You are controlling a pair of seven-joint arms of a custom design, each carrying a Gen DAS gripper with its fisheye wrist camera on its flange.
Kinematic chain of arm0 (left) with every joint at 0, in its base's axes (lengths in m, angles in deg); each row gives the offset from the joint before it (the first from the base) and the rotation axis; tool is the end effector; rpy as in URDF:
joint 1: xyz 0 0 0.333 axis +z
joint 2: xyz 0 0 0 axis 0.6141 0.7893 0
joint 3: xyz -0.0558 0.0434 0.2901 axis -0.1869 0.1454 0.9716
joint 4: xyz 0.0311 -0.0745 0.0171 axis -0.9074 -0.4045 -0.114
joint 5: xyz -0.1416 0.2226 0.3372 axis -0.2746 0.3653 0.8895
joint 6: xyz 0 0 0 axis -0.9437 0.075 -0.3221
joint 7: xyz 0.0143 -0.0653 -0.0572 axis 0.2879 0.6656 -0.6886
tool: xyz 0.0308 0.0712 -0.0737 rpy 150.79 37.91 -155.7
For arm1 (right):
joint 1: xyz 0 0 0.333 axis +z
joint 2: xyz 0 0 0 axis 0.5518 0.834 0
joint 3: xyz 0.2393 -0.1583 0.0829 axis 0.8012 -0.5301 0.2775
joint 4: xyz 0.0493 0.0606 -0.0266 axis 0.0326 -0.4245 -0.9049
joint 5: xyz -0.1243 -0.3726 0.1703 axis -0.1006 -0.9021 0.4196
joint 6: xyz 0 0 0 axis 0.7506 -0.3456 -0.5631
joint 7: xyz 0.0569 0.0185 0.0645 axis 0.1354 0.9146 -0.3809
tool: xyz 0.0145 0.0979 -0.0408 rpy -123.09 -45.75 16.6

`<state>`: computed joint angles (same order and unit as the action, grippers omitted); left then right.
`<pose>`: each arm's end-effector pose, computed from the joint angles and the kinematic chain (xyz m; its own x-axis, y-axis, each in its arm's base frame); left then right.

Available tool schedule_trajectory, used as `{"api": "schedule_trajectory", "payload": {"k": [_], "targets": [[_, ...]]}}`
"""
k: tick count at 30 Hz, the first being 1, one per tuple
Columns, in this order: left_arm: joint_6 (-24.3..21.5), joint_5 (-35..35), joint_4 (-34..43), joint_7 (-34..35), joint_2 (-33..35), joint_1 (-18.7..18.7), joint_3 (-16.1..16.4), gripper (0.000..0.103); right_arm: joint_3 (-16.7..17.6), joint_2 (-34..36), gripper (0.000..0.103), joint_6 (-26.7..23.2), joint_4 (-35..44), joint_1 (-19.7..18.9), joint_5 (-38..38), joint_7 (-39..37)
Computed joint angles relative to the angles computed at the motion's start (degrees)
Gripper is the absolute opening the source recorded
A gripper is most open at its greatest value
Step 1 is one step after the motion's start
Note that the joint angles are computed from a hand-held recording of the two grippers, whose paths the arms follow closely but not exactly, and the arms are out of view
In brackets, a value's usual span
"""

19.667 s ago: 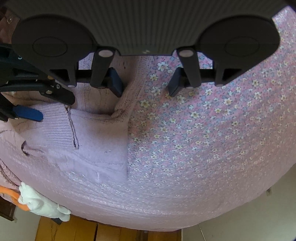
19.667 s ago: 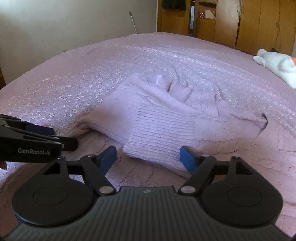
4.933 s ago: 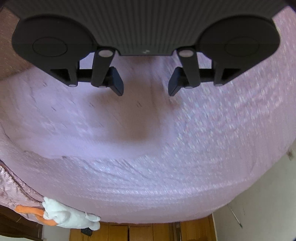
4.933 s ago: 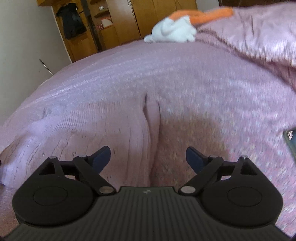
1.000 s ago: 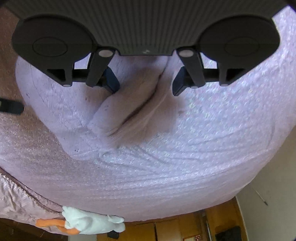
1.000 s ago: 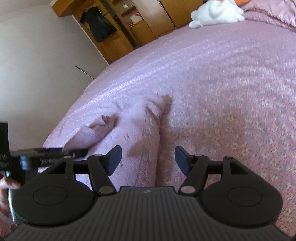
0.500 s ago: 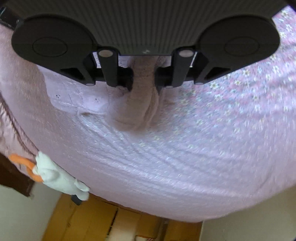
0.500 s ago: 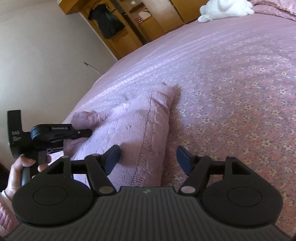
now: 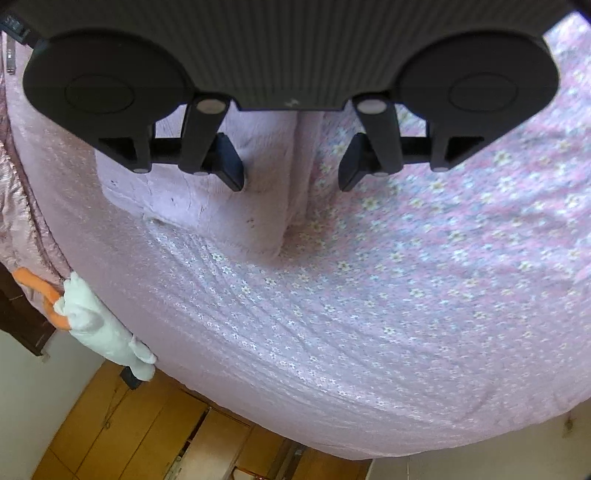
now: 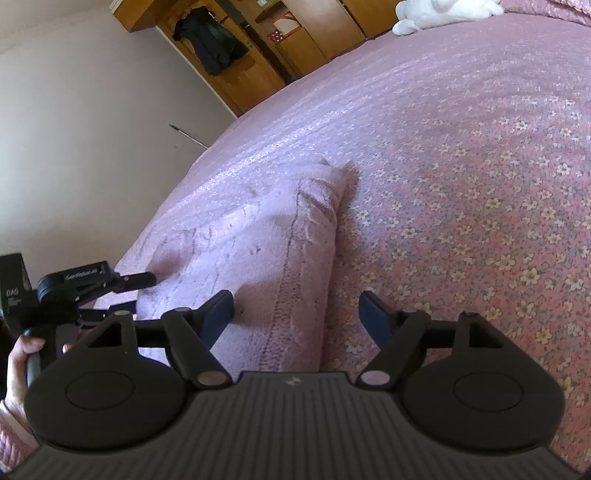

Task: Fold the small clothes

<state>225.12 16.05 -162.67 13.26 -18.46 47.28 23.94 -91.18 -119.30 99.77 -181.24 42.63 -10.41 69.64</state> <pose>0.4598 0.0473 0.5051 0.3978 -0.8313 0.3881 -0.5693 -0.5554 -0.6061 0.3640 -0.0872 0.7246 0.3363 -0.7029 -0.6268 -0.8302 0.0930 -0.5497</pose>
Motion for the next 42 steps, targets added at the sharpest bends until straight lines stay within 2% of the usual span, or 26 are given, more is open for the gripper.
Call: {"api": "schedule_trajectory", "payload": {"k": [3,6,9,10,12,15,17,18,19,20,21,22,24,28,30,36,42], "targets": [[-1.3,-3.2,-2.3,2.6,-3.3,-3.2,3.2,0.064,-1.2,0.7,0.081,-2.6,1.0,0.8,1.4,0.6],[-5.1,-7.5,-3.7,6.8,-6.0,-6.5,6.5,0.065,-2.0,2.2,0.082,-6.2,2.2,1.3,2.7,1.5],[-10.4,-10.4,-4.4,9.1,-7.3,-7.6,7.5,0.081,-2.2,3.5,0.085,-9.1,2.3,1.0,4.3,2.3],[-12.1,-11.2,-4.6,9.0,-7.5,-7.5,7.2,0.082,-1.9,3.5,0.087,-9.1,1.8,0.6,5.0,2.4],[-9.5,-13.4,-6.9,9.5,-9.0,-7.8,6.5,0.087,-1.5,3.6,0.089,-8.7,1.2,0.2,6.2,1.6],[-8.2,-14.8,-7.7,9.8,-9.3,-8.0,5.8,0.087,-0.8,4.3,0.091,-8.6,1.1,0.0,7.3,0.8],[-7.7,-16.6,-7.4,11.8,-8.7,-9.6,7.2,0.086,0.2,4.9,0.091,-8.2,1.2,-0.4,7.6,1.7],[-7.4,-17.7,-7.1,13.3,-8.1,-10.7,8.0,0.082,0.8,5.4,0.093,-8.2,1.7,-0.4,7.6,2.4],[-7.2,-18.6,-6.8,14.1,-7.6,-11.2,8.3,0.071,1.0,6.1,0.091,-8.5,2.5,-0.3,7.4,2.7],[-7.4,-19.4,-6.4,14.1,-7.2,-11.3,8.2,0.064,1.4,6.6,0.087,-8.7,3.2,-0.3,7.0,2.8],[-7.4,-21.3,-6.2,14.6,-6.8,-12.2,9.1,0.051,1.9,6.9,0.069,-9.0,4.0,-0.4,6.2,2.8],[-7.2,-23.1,-6.1,14.8,-6.8,-12.8,9.6,0.044,2.4,7.5,0.061,-9.2,4.9,-0.6,5.2,3.2],[-7.3,-23.7,-6.5,14.2,-7.8,-11.9,8.6,0.038,2.0,8.6,0.054,-10.7,7.0,-0.6,5.4,4.9],[-9.9,-25.1,-7.9,14.0,-12.3,-11.8,9.0,0.036,0.5,10.5,0.052,-14.8,12.6,-0.8,5.7,6.4],[-13.3,-24.9,-8.3,12.8,-15.0,-11.3,8.7,0.036,-0.8,11.6,0.052,-18.4,16.0,-1.1,5.3,6.5],[-19.6,-23.1,-11.5,9.0,-24.1,-12.6,5.0,0.036,-4.3,11.7,0.052,-28.8,23.1,-4.0,1.5,4.3],[-25.6,-18.2,-16.0,2.2,-33.4,-14.4,-0.4,0.036,-6.4,8.6,0.054,-36.0,24.0,-6.8,-4.3,-0.6]]}}
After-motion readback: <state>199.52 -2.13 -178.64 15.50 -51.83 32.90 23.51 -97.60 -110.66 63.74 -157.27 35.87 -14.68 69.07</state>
